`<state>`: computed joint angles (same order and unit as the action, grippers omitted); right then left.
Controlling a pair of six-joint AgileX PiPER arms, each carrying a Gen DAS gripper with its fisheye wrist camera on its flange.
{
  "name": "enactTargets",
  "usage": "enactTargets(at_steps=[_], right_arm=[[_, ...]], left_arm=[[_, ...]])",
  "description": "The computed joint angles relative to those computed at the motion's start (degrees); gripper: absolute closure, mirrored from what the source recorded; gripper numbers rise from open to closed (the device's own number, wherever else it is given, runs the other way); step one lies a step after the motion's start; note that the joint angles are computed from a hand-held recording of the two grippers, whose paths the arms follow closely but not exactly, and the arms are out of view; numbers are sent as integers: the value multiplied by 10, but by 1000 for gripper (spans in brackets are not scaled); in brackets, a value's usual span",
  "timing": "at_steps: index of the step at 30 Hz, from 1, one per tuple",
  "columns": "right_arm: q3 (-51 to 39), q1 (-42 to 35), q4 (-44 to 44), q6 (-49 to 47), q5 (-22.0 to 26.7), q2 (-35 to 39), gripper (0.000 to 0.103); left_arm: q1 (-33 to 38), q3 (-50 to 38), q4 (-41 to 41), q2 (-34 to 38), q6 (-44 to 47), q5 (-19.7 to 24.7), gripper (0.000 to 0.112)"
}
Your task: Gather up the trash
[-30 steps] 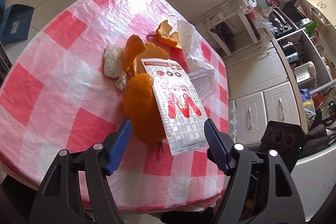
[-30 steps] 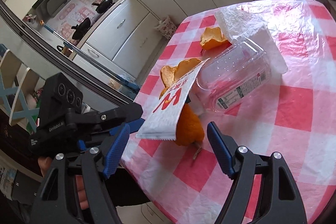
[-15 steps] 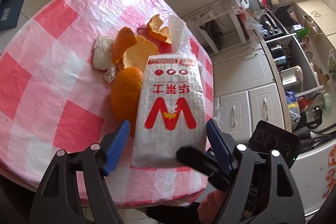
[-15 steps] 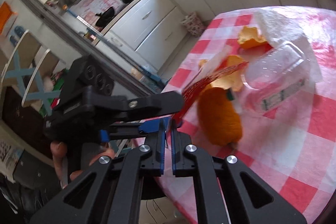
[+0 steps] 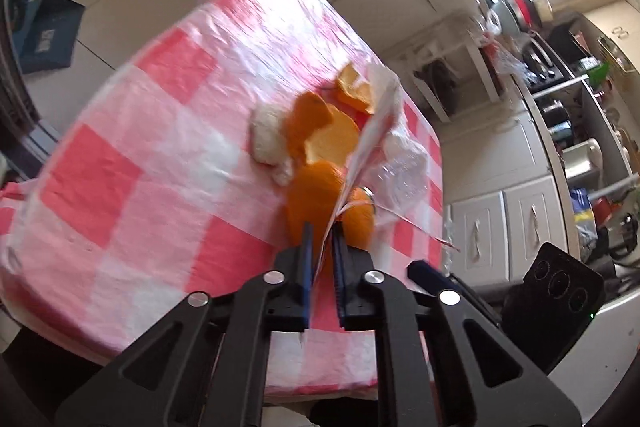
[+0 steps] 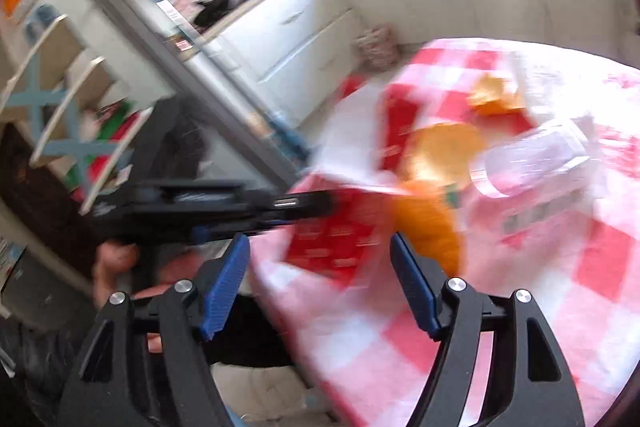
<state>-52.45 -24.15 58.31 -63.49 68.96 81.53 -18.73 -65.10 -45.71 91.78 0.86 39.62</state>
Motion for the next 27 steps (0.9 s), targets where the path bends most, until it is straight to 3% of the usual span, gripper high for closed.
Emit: enactTargets(at_steps=[3, 10, 12, 14, 17, 20, 22, 24, 25, 27], right_arm=[[0, 53, -74, 75, -120, 0, 33], [1, 151, -143, 154, -232, 45, 33], [6, 153, -138, 140, -244, 51, 36], [7, 149, -138, 129, -247, 53, 44], [11, 134, -125, 97, -236, 54, 49], [18, 136, -123, 88, -229, 45, 56], [24, 141, -123, 81, -224, 37, 62], [33, 143, -120, 68, -223, 25, 65], [36, 137, -115, 56, -216, 22, 67], [46, 122, -105, 34, -200, 10, 70]], left_arm=[[18, 9, 3, -13, 7, 1, 108], [26, -5, -10, 4, 46, 40, 107], [13, -5, 15, 10, 35, 37, 100], [5, -2, 25, 8, 29, 23, 72], [-3, -2, 39, -7, 25, 7, 60], [-11, -13, 65, 4, 3, 6, 59], [-4, -14, 52, 18, 6, 13, 60], [0, -17, 43, 32, 9, 18, 75], [0, -19, 42, 39, 10, 23, 92], [-1, -19, 28, 46, 23, 26, 108]])
